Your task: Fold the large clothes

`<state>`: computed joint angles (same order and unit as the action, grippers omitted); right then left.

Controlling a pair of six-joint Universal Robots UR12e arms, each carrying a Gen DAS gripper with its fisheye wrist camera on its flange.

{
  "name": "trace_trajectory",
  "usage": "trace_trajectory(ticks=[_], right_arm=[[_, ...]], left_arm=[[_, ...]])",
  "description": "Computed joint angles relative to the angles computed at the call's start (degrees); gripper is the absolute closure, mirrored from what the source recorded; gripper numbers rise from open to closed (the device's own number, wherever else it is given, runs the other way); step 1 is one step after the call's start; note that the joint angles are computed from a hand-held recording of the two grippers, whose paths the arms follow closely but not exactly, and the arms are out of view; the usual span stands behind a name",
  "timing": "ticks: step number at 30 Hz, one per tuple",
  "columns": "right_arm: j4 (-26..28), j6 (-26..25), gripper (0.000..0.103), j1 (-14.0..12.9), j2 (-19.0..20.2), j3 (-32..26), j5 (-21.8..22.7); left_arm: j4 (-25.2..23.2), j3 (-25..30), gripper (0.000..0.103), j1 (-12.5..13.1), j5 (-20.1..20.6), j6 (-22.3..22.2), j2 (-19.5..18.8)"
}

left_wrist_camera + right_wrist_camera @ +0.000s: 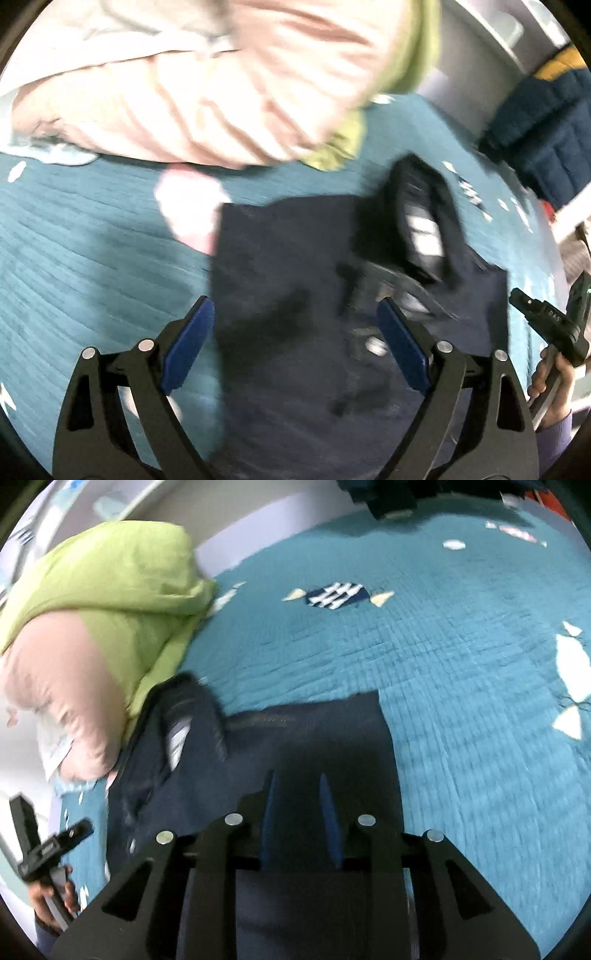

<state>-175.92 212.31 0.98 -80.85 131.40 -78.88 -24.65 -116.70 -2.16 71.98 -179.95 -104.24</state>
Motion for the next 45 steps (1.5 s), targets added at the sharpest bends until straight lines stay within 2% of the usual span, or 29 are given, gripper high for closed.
trace_trajectory(ticks=[3,4,6,7,10,11,14,15,22,25,28,31,33,35,39,41,43,45], right_arm=[[5.05,2.23,0.081,-1.25,3.66,-1.99,2.24],[3.99,2.27,0.081,-1.35,4.2,-1.94,2.4],[5.96,1.48,0.08,-1.06,3.43,-2.59,1.61],[7.75,-0.39,0.077,-0.7,2.49,-3.05,0.62],[6.79,-1.13,0.052,-0.94,0.46,-2.51,-1.73],[7.06,-1.06,0.051,-1.08,0.23,-2.69,-2.07],[8.28,-1.5,0.051,-1.25,-0.28,-3.41,-5.93],[9.3,-1.69,0.051,-1.62,-0.18,-3.84,-6.01],[14.89,-1.64,0.05,-4.2,1.42,-5.6,-1.12],[16.83,-1.54,0.05,-4.54,2.09,-6.58,0.35],[19.35,-2.32,0.05,-3.88,2.6,-7.89,-1.45],[20.98,-2.88,0.05,-3.9,3.54,-8.88,-0.17],[22.43,-3.47,0.054,-3.41,3.69,-9.44,-1.2],[22.41,-4.57,0.063,-2.91,3.88,-9.8,-2.19],[22.78,-4.39,0.074,-2.45,4.45,-10.36,-4.16],[22.33,-4.49,0.089,-2.01,4.02,-10.32,-5.43],[19.85,-3.68,0.093,-2.32,3.15,-9.3,-4.5],[18.58,-4.0,0.093,-2.74,2.82,-8.75,-3.33]], left_arm=[[-2.8,1.5,0.013,0.92,1.46,-0.54,-1.71],[-3.6,1.99,0.013,0.9,2.65,-0.46,-2.31],[-4.41,2.67,0.013,1.13,3.0,0.41,-3.14],[-4.75,2.95,0.013,1.12,3.42,0.8,-3.42],[-5.86,4.11,0.013,1.22,3.02,1.26,-4.58],[-5.98,4.47,0.013,1.19,3.39,0.77,-4.95],[-6.28,5.72,0.012,1.04,3.98,-0.02,-6.01],[-6.8,6.25,0.012,0.84,4.44,0.02,-6.31],[-7.36,9.33,0.011,-0.5,6.34,-2.12,-8.55],[-7.03,9.99,0.011,-1.71,9.23,-1.71,-8.99],[-7.65,10.82,0.012,-3.58,14.25,1.12,-9.48],[-8.17,11.48,0.016,-4.64,16.43,2.82,-9.79],[-9.35,12.2,0.018,-5.07,17.31,3.36,-9.98],[-10.7,13.24,0.02,-5.67,17.83,3.48,-10.44],[-13.92,14.59,0.025,-4.89,15.63,2.55,-10.62],[-14.6,15.11,0.036,-4.67,15.46,2.62,-10.6],[-14.94,15.42,0.044,-4.73,16.07,3.52,-10.31],[-15.68,15.77,0.046,-4.49,15.83,3.7,-10.31]])
